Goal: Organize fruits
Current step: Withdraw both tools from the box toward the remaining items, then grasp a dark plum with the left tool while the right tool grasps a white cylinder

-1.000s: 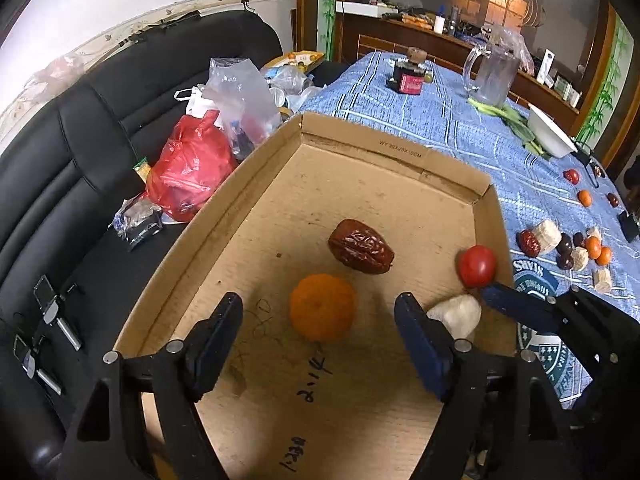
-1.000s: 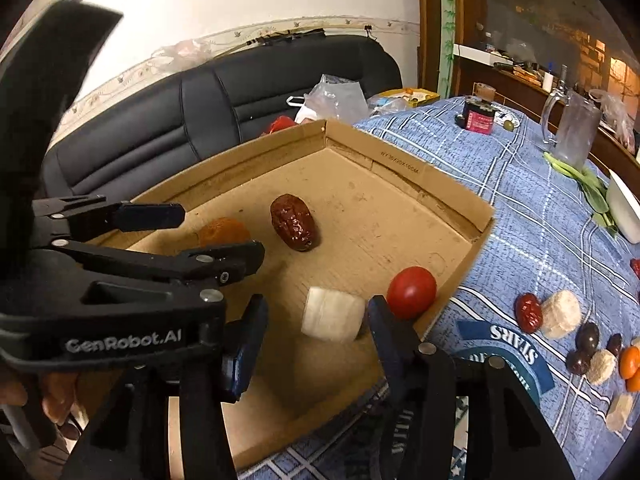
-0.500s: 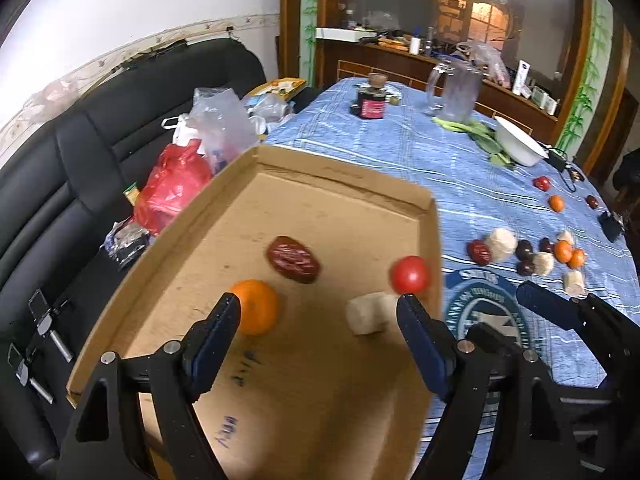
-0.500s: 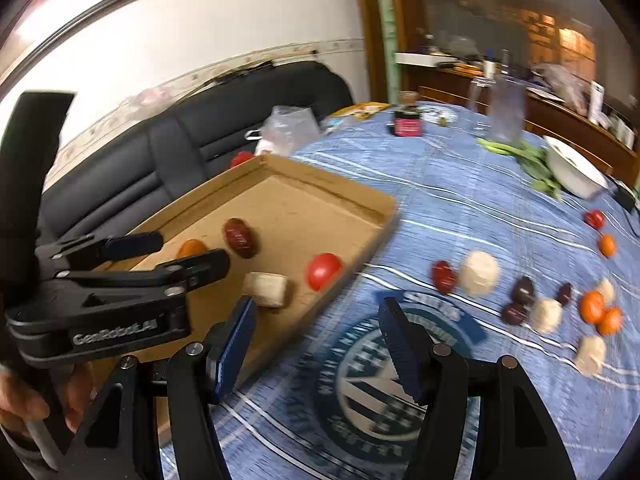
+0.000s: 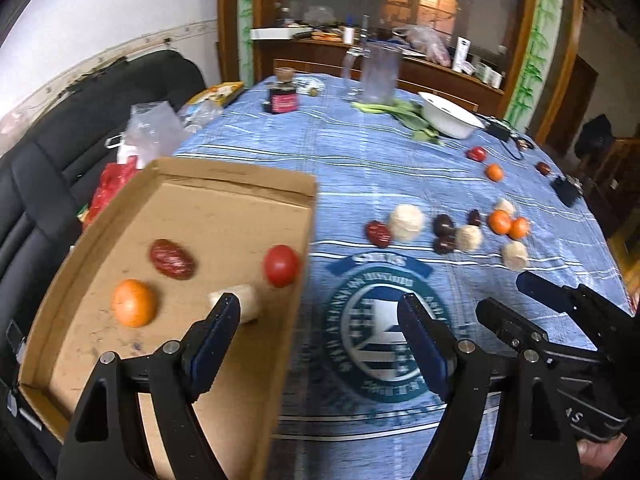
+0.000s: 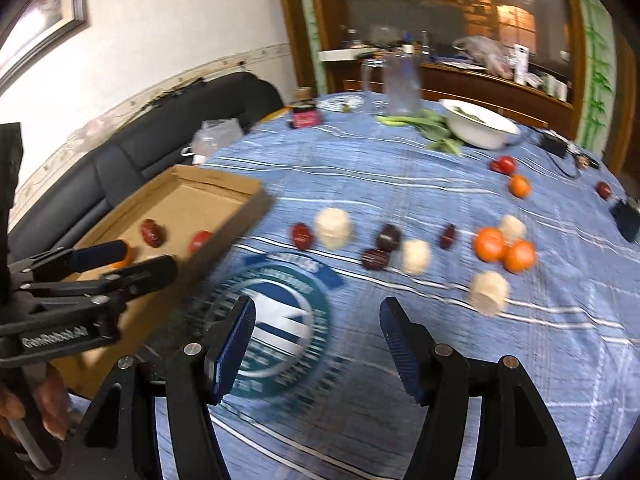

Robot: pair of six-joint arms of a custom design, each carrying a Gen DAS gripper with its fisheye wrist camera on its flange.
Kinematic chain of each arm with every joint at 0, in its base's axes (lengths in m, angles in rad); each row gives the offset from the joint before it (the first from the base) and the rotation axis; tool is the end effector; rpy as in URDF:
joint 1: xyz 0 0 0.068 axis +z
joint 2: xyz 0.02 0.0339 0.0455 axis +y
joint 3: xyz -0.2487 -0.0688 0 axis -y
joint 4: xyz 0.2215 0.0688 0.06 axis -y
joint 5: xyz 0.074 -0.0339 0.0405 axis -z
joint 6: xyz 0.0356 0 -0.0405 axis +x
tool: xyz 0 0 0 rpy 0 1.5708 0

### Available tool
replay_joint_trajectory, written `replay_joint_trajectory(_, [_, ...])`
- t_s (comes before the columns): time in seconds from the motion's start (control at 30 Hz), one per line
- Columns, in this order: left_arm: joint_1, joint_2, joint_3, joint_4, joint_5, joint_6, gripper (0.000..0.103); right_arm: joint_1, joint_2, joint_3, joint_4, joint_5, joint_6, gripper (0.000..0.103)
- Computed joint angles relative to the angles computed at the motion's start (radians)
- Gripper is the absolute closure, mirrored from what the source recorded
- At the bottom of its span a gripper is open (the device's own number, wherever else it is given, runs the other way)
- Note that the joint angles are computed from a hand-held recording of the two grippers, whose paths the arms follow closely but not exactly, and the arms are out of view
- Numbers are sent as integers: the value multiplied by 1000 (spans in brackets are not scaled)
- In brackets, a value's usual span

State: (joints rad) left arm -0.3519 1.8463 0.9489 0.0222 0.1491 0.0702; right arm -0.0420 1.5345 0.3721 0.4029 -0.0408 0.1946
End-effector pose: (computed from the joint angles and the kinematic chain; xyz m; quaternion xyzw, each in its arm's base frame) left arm 0.3199 -0.1231 0.1333 0.2212 0.9114 -0.1170 0.3267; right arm 0.2333 -0.0084 0.1071 0.1004 0.9132 0.0488 0.3920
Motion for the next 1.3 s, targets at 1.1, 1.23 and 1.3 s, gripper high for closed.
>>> replay_joint_trajectory(1.1, [-283,474,530,-178,-105,-62,43,-497,141,0,45,-296,-277,34])
replay_joint_trajectory(1.23, [-282,495,563,-185,-106,-61,43,-510,186,40,32,-302,-287,34])
replay_joint_trajectory(1.3, [-287,501,567,-179,-116,-51,44,-505,197,56,25,-294,-291,34])
